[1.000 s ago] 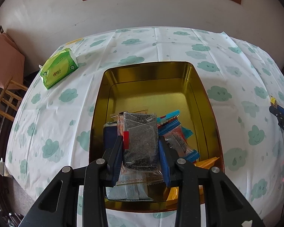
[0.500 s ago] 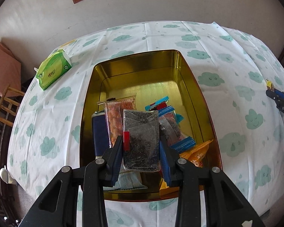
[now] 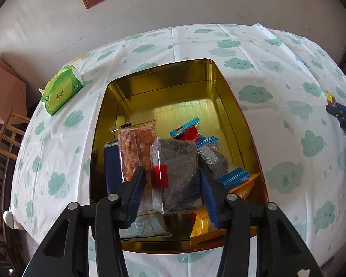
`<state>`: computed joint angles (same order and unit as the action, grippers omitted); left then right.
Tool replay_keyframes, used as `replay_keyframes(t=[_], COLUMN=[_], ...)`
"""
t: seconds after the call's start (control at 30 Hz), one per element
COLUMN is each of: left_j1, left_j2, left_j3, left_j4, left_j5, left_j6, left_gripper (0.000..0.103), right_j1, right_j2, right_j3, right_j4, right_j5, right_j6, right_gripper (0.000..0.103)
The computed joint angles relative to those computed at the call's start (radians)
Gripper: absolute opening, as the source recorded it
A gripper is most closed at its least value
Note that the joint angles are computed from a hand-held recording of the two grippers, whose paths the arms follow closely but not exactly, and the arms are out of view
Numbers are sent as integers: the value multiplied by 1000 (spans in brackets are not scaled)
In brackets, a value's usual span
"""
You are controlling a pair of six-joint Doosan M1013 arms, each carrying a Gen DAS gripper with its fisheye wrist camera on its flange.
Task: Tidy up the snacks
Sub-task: 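Open the left tool and withdraw it from the tin, then carry the yellow-wrapped cookie into the gold tin and open the right tool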
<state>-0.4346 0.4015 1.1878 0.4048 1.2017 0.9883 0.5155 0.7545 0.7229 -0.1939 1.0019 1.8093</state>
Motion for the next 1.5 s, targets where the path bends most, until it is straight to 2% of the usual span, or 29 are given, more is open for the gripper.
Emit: replay_keyframes(t=[0.43,0.77,0.93,1.27,1.5], left_j1=[-11,-6,-6,1,6], left_j2=[-24,-54,-68,-98,-114], left_j3=[6,31,49,91,116], left_j4=[16,6,28,63,81], left_j5=[-36,-73,-82,-104,-117], left_j6=[-29,-94,-126,-195,-229], left_gripper=[63,70,71,74,79], right_j1=[-2,11,16,24,30], right_j2=[0,57,66,59,15], right_j3=[0,-123,-143,-131,-64], right_j4=[7,-33,-51,-77,-57], right_j5=[2,155,182,183,134], right_j6=[5,51,66,100,139], right_gripper=[34,34,32,31,31])
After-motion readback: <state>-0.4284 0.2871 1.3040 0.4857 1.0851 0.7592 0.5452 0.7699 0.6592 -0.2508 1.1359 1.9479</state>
